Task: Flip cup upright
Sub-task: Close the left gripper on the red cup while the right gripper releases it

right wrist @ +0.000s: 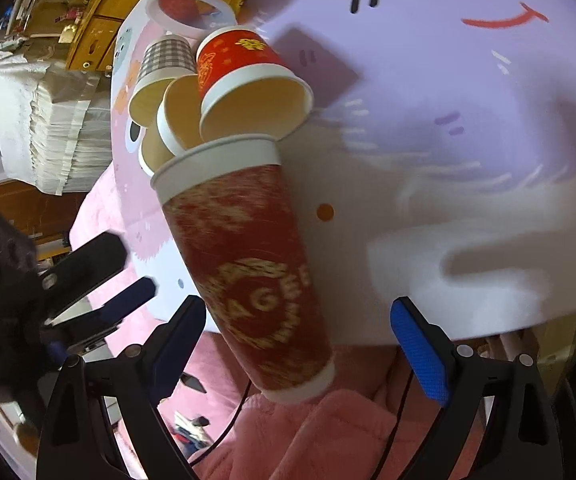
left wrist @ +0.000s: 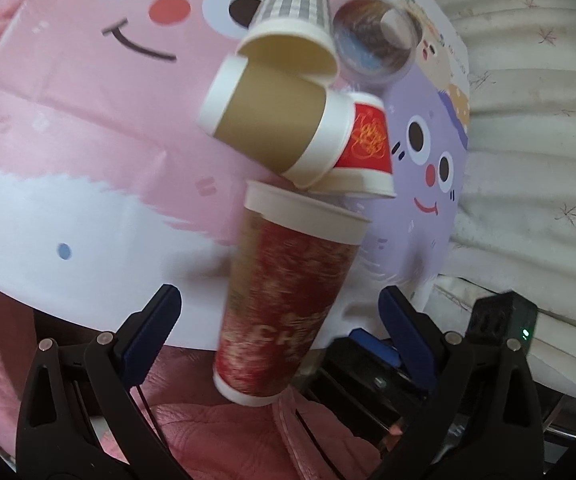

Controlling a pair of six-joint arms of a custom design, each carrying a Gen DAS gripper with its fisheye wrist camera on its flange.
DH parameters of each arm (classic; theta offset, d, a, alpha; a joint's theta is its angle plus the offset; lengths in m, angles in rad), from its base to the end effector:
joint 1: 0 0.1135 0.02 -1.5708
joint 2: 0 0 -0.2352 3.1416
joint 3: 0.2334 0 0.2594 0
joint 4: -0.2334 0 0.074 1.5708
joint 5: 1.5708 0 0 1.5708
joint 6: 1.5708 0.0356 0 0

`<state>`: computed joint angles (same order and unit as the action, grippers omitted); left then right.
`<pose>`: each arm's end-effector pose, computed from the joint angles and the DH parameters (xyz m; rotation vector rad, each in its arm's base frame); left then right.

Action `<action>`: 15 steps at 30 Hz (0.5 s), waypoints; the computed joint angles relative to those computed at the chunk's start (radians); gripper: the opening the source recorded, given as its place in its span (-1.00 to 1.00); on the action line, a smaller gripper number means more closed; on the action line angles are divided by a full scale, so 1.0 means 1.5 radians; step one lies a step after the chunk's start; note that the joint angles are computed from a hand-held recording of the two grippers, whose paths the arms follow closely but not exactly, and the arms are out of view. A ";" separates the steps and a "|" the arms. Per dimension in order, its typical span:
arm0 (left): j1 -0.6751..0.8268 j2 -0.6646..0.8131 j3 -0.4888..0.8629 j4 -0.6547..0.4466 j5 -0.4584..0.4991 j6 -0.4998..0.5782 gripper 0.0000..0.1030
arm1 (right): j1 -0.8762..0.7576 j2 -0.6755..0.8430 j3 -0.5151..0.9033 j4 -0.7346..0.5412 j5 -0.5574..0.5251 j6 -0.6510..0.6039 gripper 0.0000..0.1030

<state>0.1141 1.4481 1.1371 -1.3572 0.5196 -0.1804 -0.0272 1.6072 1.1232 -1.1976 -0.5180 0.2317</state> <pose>0.2401 0.0097 0.2224 0.4674 -2.8926 0.7736 0.2686 0.0103 0.1799 -0.4149 -2.8583 -0.7448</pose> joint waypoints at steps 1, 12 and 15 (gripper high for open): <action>-0.006 0.006 -0.011 0.012 0.005 -0.008 0.91 | -0.009 -0.009 -0.006 -0.006 -0.004 -0.007 0.84; -0.074 0.046 -0.058 0.102 -0.026 -0.082 0.91 | -0.043 -0.061 -0.032 -0.039 0.009 -0.022 0.84; -0.087 0.056 -0.063 0.124 -0.034 -0.090 0.91 | -0.042 -0.063 -0.038 -0.042 0.011 -0.022 0.84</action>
